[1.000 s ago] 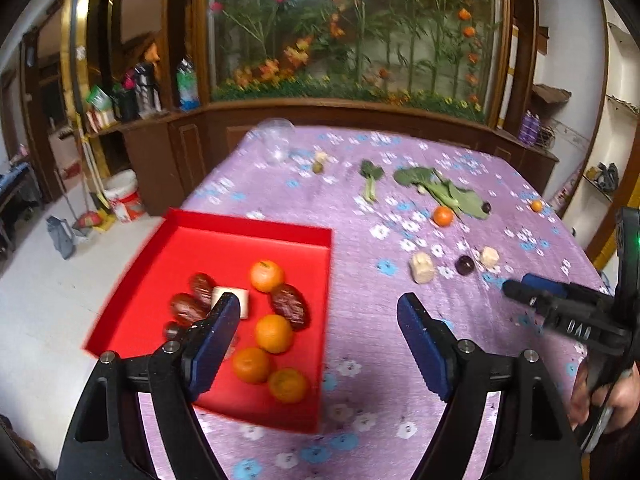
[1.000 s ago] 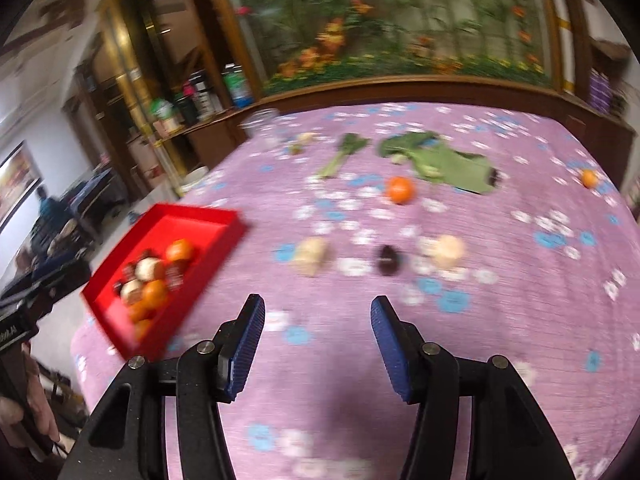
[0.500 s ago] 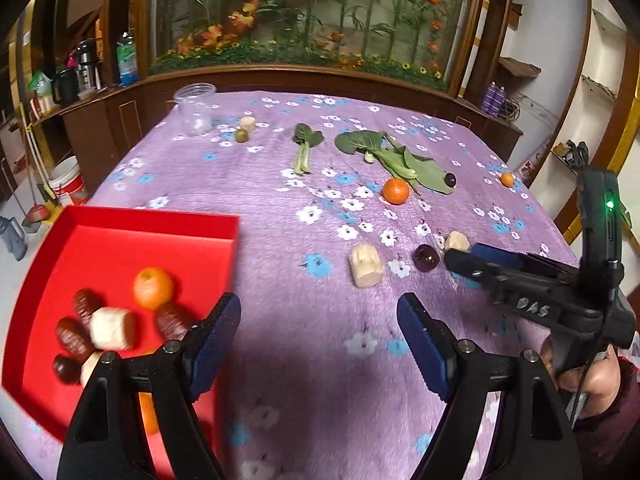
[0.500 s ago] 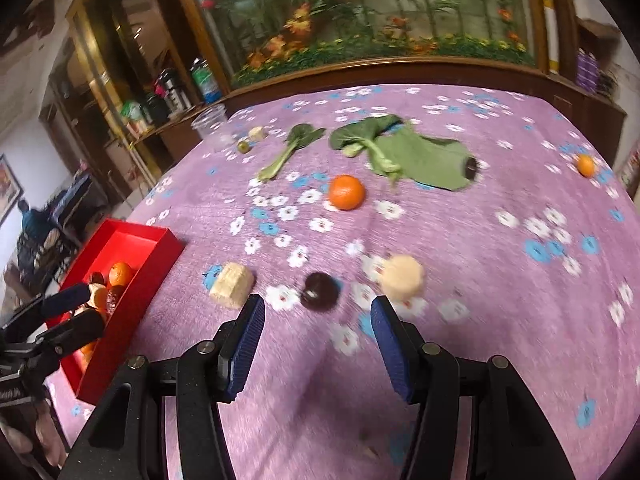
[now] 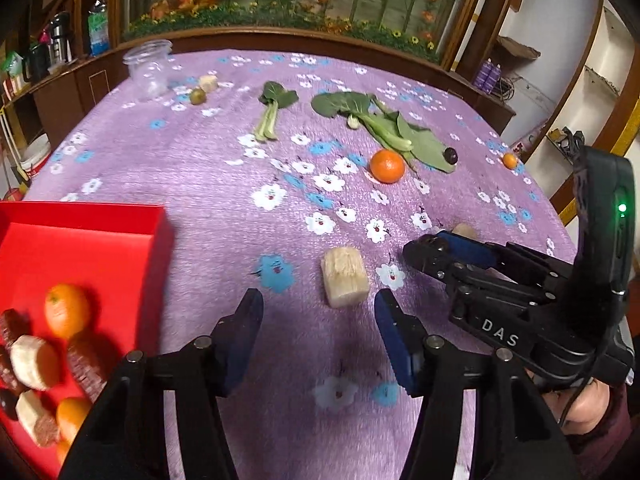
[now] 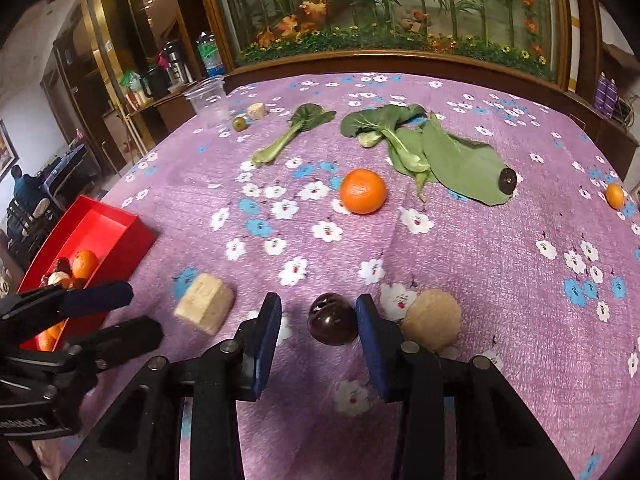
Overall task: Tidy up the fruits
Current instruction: 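Grasp a yam slice with left tool while right tool grasps a dark plum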
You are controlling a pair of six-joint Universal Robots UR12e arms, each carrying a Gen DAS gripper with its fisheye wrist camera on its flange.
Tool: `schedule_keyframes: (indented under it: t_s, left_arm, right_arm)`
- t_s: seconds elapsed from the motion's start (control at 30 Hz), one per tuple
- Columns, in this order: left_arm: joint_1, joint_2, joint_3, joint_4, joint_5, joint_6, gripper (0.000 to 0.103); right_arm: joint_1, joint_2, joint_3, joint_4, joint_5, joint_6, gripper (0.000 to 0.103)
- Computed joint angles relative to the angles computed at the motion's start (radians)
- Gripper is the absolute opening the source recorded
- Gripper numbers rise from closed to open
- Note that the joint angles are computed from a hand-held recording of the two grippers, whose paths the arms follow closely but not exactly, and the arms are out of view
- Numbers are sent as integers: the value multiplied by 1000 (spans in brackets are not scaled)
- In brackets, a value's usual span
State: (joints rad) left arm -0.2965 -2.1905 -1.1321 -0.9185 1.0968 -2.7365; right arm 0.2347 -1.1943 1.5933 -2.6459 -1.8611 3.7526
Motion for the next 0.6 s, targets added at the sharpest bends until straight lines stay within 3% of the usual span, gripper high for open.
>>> schedule_keyframes:
  t_s: [0.13, 0.27, 0.43, 0.6]
  left_arm:
    - [-15, -25, 31, -24, 14, 7, 57]
    - [-30, -42, 47, -18, 32, 21, 56]
    - [-38, -43, 41, 19, 54, 37, 28]
    - [-28, -31, 25, 29, 28, 19, 27]
  right_arm:
    - [-11, -6, 16, -33, 32, 11, 41]
    - [-11, -10, 21, -35, 25, 13, 31]
    - [-15, -14, 32, -58, 37, 24, 26]
    - [-12, -16, 38, -78, 26, 28, 26]
